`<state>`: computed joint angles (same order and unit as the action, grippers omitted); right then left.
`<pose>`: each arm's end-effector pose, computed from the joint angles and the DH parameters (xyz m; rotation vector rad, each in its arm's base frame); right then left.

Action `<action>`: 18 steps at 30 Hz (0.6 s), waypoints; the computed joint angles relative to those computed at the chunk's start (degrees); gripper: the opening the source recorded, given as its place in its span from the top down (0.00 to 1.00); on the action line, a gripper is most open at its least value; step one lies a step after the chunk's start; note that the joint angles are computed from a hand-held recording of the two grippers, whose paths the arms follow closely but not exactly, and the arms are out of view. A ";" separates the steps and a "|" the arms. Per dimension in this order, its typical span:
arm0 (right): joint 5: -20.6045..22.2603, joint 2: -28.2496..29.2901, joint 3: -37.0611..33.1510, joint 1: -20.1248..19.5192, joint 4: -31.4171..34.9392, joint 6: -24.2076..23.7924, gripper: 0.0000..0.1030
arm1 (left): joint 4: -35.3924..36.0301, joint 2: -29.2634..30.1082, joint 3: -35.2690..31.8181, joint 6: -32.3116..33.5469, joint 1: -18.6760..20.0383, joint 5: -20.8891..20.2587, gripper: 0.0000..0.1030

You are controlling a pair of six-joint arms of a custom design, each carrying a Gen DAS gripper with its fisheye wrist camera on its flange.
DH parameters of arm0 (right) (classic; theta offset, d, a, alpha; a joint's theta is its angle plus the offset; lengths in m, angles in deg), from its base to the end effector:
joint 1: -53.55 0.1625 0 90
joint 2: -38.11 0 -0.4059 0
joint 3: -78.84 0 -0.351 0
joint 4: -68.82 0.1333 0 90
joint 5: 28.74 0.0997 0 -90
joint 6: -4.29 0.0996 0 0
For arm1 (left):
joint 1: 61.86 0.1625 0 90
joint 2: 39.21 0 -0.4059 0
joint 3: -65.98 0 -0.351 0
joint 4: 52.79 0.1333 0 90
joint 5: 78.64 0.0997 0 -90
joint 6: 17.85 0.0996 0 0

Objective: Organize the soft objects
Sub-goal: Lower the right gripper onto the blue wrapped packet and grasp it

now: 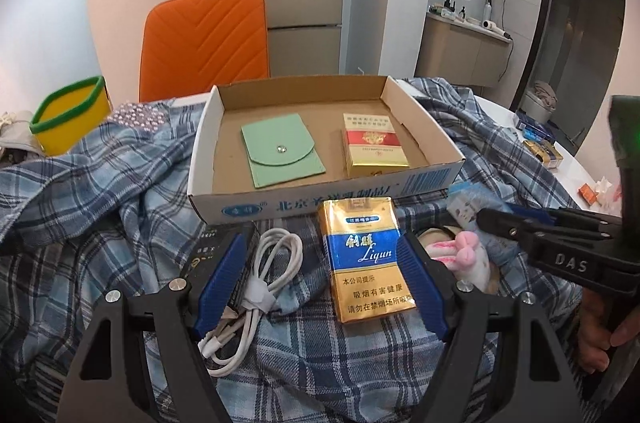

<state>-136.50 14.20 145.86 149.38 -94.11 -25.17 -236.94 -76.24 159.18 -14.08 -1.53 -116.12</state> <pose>0.1797 -0.7466 0.0544 0.7039 -2.5796 0.6108 -0.1300 -0.6571 0.1290 0.2758 2.2192 -0.9832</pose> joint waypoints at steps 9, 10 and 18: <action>1.13 -1.04 3.12 0.26 -6.82 -2.21 0.68 | 16.12 -1.31 -3.13 -8.26 1.28 -3.18 0.45; 0.95 -1.05 3.47 0.39 -7.72 -2.69 0.68 | 19.48 -1.53 -3.94 -10.35 1.62 -4.08 0.46; 1.57 -1.79 5.53 0.59 -11.20 -4.14 0.68 | 28.74 -0.77 -7.88 -14.76 2.05 -7.57 0.49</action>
